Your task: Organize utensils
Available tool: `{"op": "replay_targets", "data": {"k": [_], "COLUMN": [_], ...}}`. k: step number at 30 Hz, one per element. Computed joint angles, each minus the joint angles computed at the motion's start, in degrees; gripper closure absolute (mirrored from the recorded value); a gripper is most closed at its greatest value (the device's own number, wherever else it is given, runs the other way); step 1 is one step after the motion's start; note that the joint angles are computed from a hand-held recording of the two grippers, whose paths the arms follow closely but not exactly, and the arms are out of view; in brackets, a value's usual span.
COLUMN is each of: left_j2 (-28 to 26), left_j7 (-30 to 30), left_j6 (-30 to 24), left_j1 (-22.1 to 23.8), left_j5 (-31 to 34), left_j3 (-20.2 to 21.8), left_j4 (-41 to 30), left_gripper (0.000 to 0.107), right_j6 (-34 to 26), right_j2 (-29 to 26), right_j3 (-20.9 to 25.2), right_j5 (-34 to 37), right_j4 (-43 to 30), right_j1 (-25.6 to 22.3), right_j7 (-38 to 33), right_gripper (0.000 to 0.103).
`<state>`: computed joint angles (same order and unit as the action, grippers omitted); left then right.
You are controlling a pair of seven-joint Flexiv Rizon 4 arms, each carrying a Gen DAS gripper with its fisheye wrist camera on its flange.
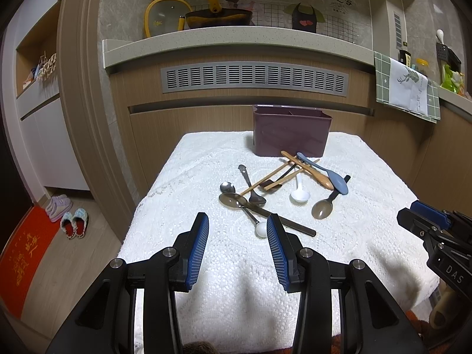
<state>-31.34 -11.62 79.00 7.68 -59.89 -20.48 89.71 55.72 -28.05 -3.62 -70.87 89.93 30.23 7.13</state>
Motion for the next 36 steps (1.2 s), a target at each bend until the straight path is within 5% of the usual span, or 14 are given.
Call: {"op": "replay_targets", "data": {"k": [26,36], "left_j2": [0.3,-7.2], "left_j7": [0.2,-8.7], "left_j6": [-1.2,-9.4], "left_j1": [-0.3,-0.3], "left_j5": [-0.9,5.8], "left_j3": [0.9,2.0], "left_j4": [-0.7,-14.8], "left_gripper": [0.065,0.065], "right_j6": [0.0,3.1], "right_j2": [0.2,-1.8], "right_j3": [0.0,-1.8], "right_j5": [-0.5,-4.6], "right_j4": [0.0,-5.2], "right_j1": [0.0,-2.3], "right_j7": [-0.1,-7.3], "right_gripper": [0.071,0.071]}}
